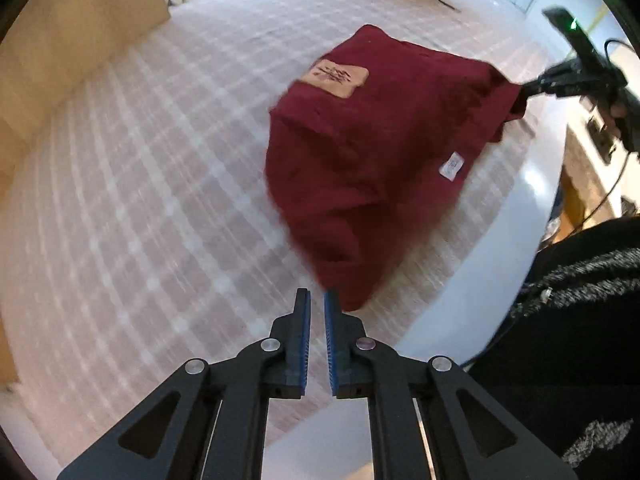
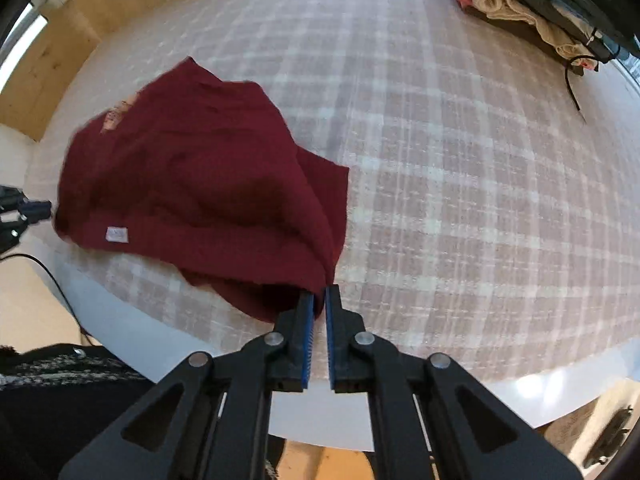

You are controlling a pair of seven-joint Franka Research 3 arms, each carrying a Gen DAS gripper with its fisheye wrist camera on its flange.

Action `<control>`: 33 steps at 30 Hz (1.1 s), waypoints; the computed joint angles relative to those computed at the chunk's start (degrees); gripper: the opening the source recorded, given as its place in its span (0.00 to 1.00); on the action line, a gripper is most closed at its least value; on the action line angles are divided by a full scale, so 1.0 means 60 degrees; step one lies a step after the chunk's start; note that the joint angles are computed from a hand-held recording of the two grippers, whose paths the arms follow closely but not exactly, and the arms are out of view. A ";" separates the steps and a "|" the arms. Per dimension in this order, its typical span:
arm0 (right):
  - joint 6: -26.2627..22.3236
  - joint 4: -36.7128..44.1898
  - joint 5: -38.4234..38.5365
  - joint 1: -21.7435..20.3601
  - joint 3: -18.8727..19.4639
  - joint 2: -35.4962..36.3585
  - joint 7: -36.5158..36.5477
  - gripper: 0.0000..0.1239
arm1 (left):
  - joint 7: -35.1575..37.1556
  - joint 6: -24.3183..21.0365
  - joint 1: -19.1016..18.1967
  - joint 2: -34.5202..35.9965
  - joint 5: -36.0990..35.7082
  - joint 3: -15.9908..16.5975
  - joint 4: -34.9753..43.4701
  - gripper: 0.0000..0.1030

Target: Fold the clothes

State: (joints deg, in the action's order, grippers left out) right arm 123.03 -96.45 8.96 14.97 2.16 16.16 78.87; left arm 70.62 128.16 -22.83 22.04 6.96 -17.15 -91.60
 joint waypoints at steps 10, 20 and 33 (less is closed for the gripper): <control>-0.0062 0.0669 -0.0109 0.0243 0.0343 0.0344 -0.3220 0.38 | 0.0307 0.0411 0.0285 0.0065 -0.0293 0.0004 -0.0425 0.16; -0.0170 0.1045 -0.0677 0.0543 0.0270 0.1035 -0.4917 0.38 | 0.0006 0.1002 0.0408 0.0038 -0.0314 0.0077 -0.0780 0.16; -0.2033 0.3506 0.1358 -0.0259 0.0307 0.2462 -0.4126 0.09 | -0.1252 0.1075 0.0056 -0.0530 0.0085 0.0047 -0.1246 0.18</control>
State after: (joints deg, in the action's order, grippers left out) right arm 110.83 -75.41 17.11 13.42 4.00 30.93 54.11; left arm 63.11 134.62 -22.49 18.86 7.47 -16.87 -99.07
